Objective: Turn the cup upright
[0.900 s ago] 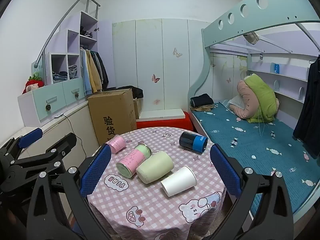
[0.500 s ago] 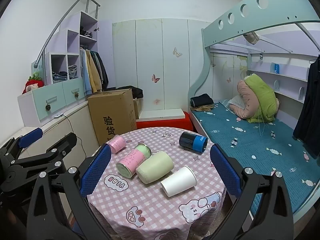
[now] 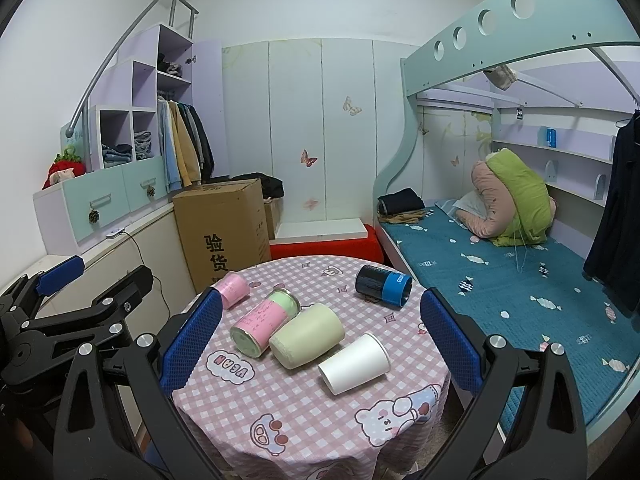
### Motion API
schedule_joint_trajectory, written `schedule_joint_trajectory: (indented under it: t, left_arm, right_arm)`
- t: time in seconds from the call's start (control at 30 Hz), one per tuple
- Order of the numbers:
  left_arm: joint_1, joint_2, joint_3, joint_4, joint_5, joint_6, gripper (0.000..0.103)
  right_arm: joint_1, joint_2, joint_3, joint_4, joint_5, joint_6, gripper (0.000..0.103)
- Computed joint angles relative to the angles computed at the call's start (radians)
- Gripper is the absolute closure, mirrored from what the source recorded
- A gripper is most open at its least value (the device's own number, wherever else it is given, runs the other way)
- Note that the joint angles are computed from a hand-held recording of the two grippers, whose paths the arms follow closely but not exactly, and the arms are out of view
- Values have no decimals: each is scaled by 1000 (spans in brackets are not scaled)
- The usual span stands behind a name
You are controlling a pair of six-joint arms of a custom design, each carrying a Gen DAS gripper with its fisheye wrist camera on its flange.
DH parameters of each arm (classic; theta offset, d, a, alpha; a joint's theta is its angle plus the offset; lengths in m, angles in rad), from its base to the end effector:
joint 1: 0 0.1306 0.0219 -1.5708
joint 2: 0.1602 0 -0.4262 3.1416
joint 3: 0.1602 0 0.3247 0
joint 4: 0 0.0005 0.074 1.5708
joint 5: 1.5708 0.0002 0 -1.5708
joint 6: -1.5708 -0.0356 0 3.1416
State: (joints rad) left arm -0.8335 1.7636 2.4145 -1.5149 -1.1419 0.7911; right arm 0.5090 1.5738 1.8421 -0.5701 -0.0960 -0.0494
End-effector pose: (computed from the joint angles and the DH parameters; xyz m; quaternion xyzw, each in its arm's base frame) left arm 0.3497 -0.3377 0.6596 -0.1703 0.7932 0.1374 0.5683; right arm 0.4428 0.2504 0.6045 -0.2109 0.7768 0.2003 0.5585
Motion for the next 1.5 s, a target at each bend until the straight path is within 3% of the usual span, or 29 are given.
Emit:
schedule_joint_trajectory:
  t: [1.5]
  left_arm:
    - [-5,8,35,-24,-15,-7,7]
  right_arm:
    - [24,-3,3,-2,23,-5,7]
